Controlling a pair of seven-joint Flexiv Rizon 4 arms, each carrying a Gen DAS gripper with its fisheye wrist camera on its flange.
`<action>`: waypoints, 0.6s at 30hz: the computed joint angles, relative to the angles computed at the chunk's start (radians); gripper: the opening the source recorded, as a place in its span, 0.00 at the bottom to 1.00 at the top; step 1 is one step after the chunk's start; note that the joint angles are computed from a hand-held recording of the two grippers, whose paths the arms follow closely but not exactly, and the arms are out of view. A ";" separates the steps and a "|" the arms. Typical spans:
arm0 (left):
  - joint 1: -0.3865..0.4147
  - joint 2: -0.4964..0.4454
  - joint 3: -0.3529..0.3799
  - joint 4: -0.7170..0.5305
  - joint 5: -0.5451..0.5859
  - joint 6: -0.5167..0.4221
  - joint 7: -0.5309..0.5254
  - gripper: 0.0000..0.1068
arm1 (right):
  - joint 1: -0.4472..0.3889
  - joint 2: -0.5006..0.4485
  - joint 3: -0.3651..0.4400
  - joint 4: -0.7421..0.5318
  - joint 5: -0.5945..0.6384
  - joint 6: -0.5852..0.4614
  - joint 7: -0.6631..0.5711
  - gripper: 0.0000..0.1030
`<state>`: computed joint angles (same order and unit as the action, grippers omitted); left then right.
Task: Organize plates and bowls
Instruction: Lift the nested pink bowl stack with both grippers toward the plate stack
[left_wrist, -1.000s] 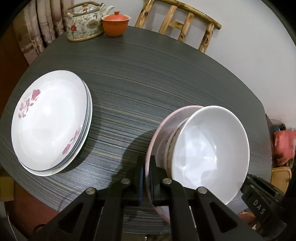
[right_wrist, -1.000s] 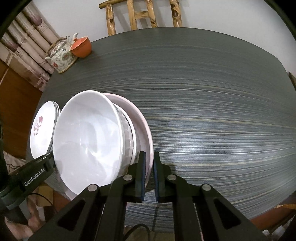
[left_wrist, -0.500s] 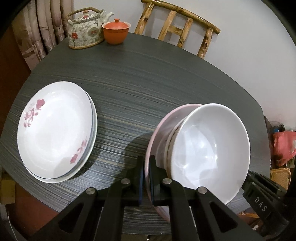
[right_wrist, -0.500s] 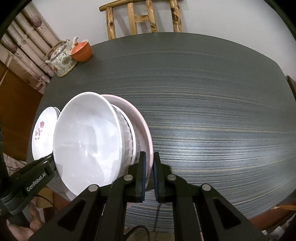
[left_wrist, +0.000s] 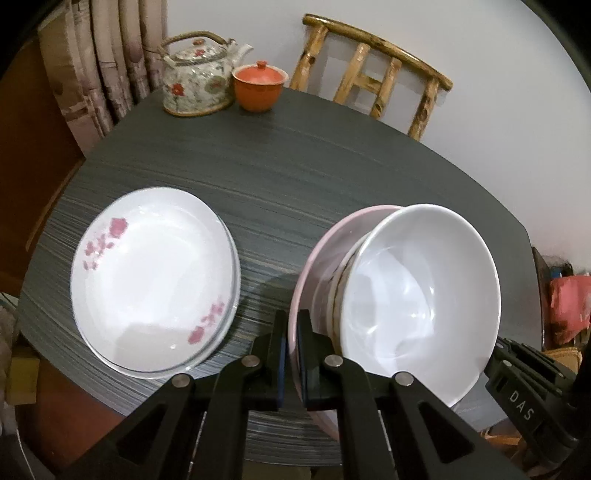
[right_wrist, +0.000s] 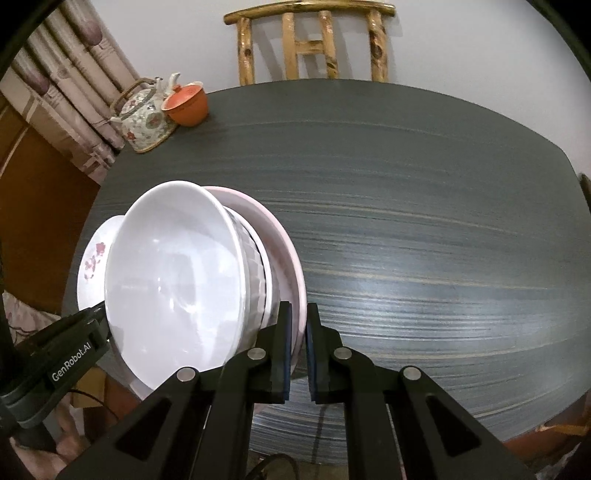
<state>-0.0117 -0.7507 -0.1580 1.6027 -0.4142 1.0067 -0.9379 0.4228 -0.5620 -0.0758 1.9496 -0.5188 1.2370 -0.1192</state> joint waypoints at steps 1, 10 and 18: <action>0.001 -0.001 0.002 -0.007 0.000 -0.002 -0.003 0.04 | -0.001 -0.004 0.004 -0.013 0.000 -0.007 -0.007 0.08; 0.020 -0.010 0.012 -0.053 -0.001 -0.002 -0.011 0.04 | -0.008 -0.036 0.031 -0.121 0.017 -0.063 -0.070 0.08; 0.047 -0.024 0.023 -0.094 0.001 -0.011 -0.013 0.04 | -0.010 -0.083 0.058 -0.228 0.053 -0.114 -0.141 0.08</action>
<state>0.0357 -0.7744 -0.1355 1.5090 -0.4136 0.9955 -0.9512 0.4133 -0.6450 -0.0178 1.7217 -0.4660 1.1227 -0.2602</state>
